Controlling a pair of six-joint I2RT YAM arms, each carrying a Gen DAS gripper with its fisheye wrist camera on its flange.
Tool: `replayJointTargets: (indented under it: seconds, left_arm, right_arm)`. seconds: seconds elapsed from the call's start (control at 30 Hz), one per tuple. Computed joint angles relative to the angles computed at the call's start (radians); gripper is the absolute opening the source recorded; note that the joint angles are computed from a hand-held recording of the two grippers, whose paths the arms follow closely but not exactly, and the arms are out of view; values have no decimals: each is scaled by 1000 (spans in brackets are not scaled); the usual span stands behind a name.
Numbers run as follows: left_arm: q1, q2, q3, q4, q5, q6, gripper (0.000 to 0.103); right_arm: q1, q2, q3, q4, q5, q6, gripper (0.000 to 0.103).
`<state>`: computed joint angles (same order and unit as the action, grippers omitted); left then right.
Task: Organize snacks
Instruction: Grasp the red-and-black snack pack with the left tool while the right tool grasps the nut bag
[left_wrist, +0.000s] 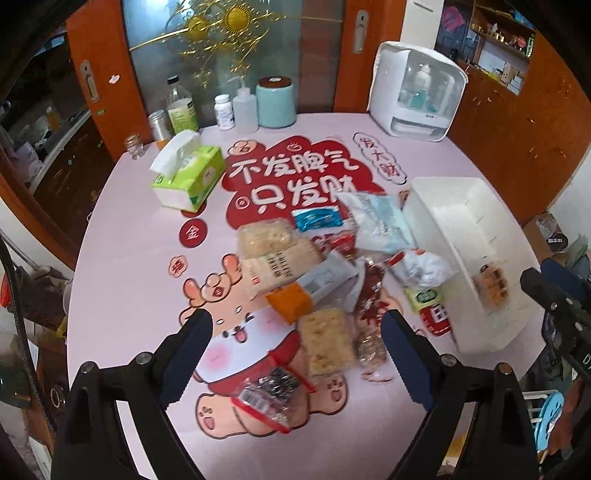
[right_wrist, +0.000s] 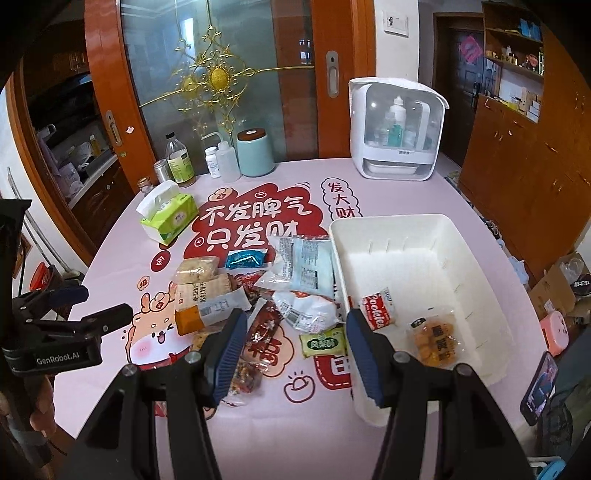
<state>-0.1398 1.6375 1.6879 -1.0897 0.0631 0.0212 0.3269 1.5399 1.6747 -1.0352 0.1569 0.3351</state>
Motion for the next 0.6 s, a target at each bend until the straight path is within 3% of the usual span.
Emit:
replayJointTargets:
  seconds: [0.23,0.6]
  left_arm:
    - [105,-3,-97,26,73,105,92]
    - [147,7,-300,106,81,212,92]
  right_arm:
    - [43,37,-25,18,-33,71,56]
    - [75,148,-82,58,-126,141,56]
